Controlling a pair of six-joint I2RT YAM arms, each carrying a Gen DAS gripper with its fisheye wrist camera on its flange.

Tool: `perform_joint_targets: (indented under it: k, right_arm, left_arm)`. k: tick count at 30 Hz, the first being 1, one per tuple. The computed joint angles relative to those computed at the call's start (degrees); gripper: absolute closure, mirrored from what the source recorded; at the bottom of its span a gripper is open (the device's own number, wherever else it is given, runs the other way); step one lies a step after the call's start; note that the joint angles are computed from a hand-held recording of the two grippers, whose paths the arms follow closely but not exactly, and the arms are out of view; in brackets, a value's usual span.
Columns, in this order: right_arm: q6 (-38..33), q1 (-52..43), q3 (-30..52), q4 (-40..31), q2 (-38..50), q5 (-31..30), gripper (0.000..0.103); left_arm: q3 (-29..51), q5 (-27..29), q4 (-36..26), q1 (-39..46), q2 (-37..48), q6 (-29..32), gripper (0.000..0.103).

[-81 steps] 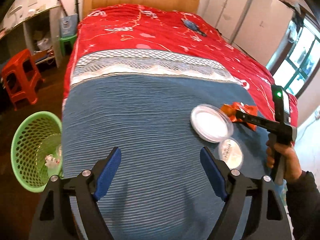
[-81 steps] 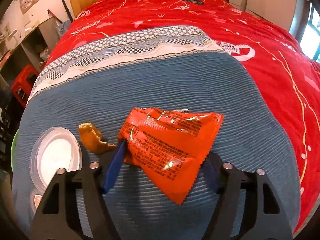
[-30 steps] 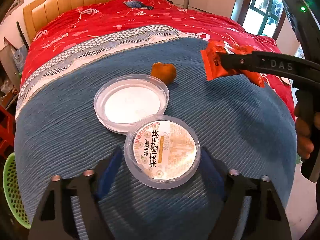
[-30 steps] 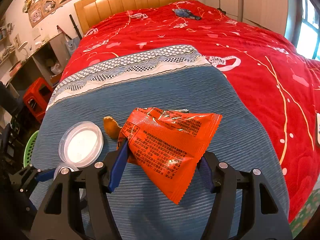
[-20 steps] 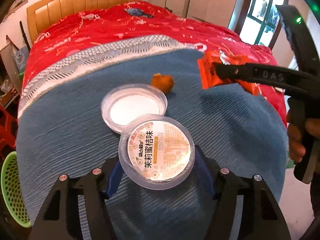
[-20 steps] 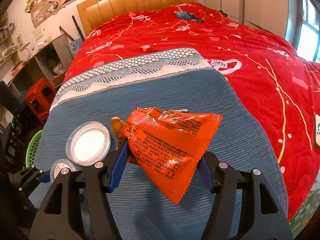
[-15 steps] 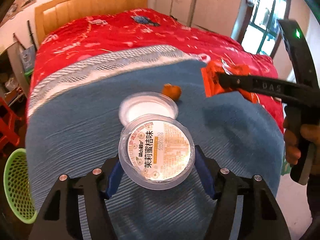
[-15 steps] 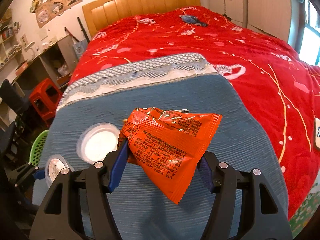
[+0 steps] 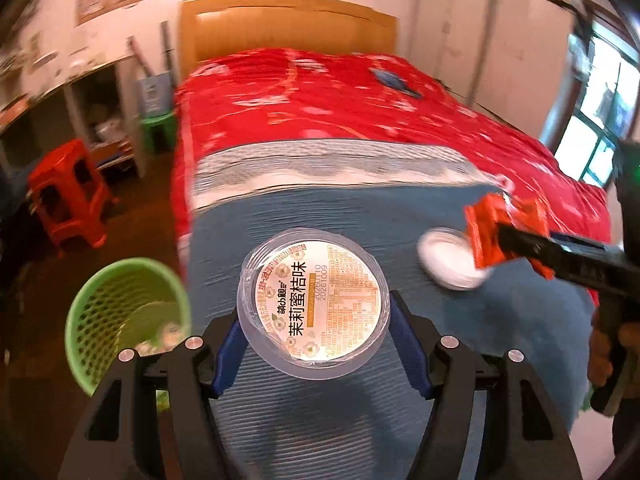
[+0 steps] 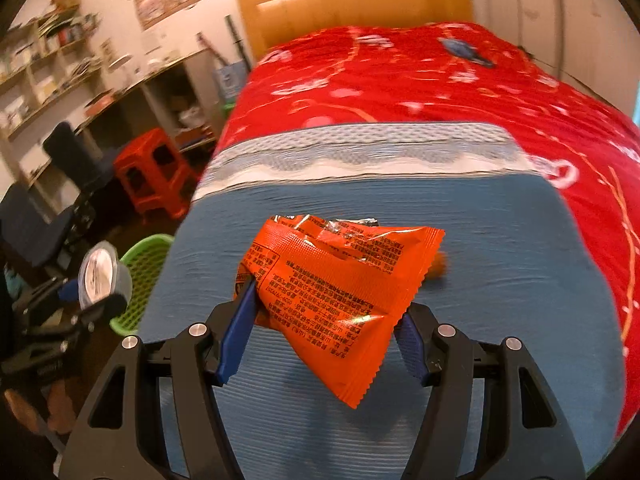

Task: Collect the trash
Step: 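Carry the pudding cup and orange wrapper over the green basket and open both tools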

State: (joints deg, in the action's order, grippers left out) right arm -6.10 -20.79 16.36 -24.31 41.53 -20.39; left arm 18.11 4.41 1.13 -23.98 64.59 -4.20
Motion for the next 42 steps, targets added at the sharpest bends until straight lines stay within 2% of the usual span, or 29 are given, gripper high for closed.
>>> perform_joint_targets:
  k: [3,8,12,16,27,38,42]
  right_arm:
    - [7.29,11.91,-0.3,3.32,1.04,5.88,0.04]
    - [16.37,27.95,1.54,10.5,8.9,13.9,0.04]
    - [20.15,35.39,3.18,14.98,15.19,17.39,0.04]
    - [23.06,41.05,5.58,19.01,22.28,19.73,0.04]
    - [27.36,50.18,13.2,25.67,38.57,22.81,0.04]
    - [28.51,55.55,23.56,28.67,53.95,22.8,0.04]
    - [28.3,56.24,25.98,28.81,56.97,22.51,0.04]
  left_arm:
    - [-0.49,3.97,-0.13,9.25,0.07,3.55,0.04]
    - [-0.64,8.73,1.33,22.69,3.37,8.95,0.04]
    - [1.39,11.5,4.17,31.76,10.33,12.69,0.04]
    - [4.26,12.84,6.2,37.13,17.14,14.75,0.039]
    - [11.34,12.82,10.4,44.78,32.64,17.31,0.039]
    - [16.57,13.41,10.95,48.87,40.43,17.55,0.039]
    - [17.38,13.08,11.7,49.12,42.02,16.9,0.035]
